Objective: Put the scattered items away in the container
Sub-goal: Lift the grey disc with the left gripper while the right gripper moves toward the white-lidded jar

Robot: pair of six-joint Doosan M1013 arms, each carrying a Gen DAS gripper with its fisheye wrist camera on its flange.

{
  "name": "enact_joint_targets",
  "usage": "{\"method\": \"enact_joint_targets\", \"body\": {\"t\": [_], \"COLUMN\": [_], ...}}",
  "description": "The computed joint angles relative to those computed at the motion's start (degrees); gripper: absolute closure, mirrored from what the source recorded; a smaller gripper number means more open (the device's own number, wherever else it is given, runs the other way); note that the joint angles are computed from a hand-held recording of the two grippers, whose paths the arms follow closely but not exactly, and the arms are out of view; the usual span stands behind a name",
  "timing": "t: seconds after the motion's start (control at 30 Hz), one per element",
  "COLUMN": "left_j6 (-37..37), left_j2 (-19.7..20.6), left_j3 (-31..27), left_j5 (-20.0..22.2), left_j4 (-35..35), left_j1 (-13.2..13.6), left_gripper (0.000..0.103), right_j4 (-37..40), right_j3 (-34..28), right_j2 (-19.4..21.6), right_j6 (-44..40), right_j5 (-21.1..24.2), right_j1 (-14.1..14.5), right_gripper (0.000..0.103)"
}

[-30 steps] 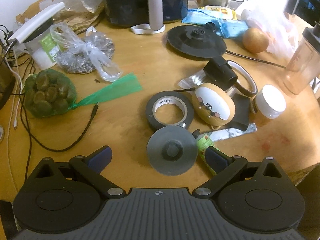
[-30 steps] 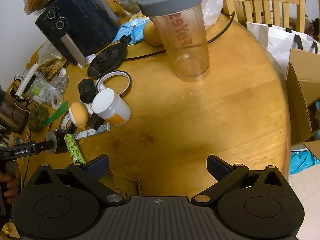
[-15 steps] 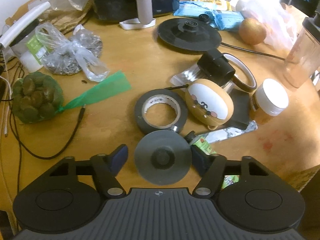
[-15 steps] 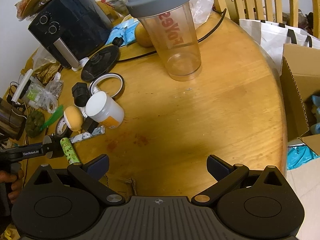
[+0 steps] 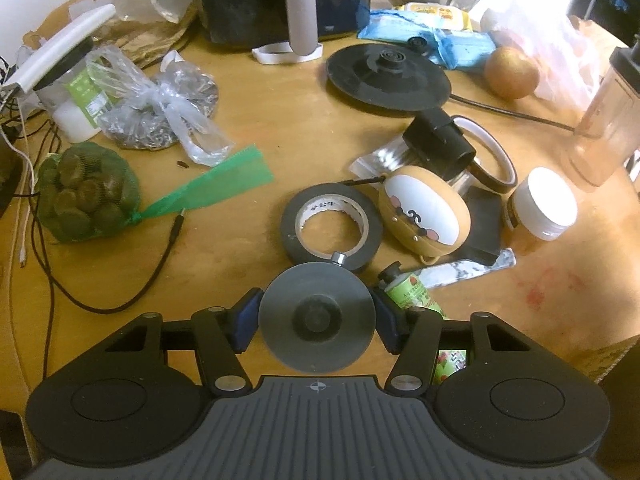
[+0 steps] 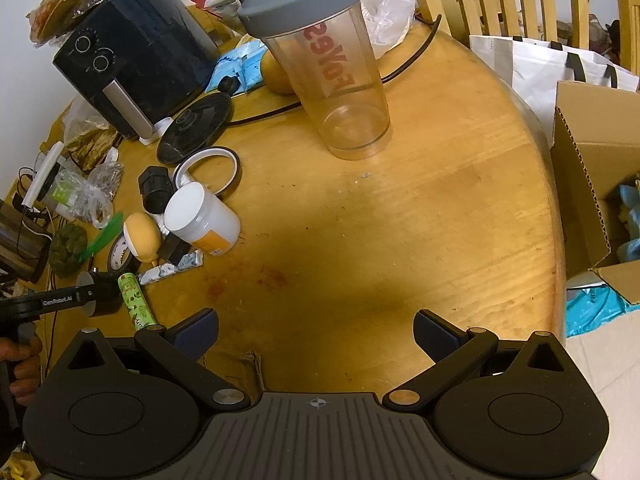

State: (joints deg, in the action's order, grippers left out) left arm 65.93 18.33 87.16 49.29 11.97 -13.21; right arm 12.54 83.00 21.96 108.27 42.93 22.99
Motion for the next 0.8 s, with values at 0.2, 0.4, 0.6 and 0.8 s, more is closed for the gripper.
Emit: {"method": "enact_joint_targets", "body": {"t": [0.2, 0.4, 0.6, 0.8], "left_j6": [-1.2, -2.15, -2.97, -4.11], "left_j2": [-1.02, -2.4, -3.98, -5.77], "left_j3": [0.34, 1.02, 1.86, 2.81], "left_j5": [0.16, 0.32, 0.18, -0.38], "left_j4": [-0.03, -0.67, -1.36, -2.34], "left_j1": [-0.17, -0.52, -0.72, -0.9], "left_gripper": [0.046, 0.046, 0.046, 0.046], "right_j4": [1.63, 3.25, 4.6, 5.32], "right_j3": [0.5, 0.27, 0.03, -0.82], "right_j2": [-0.27, -0.24, -0.14, 0.21], "right_j6": [-2.15, -4.42, -6.97, -9.8], "right_j5": [-0.44, -0.61, -0.97, -0.8], "right_j1": [-0.22, -0.29, -0.42, -0.42], "right_gripper": [0.0, 0.0, 0.0, 0.0]}}
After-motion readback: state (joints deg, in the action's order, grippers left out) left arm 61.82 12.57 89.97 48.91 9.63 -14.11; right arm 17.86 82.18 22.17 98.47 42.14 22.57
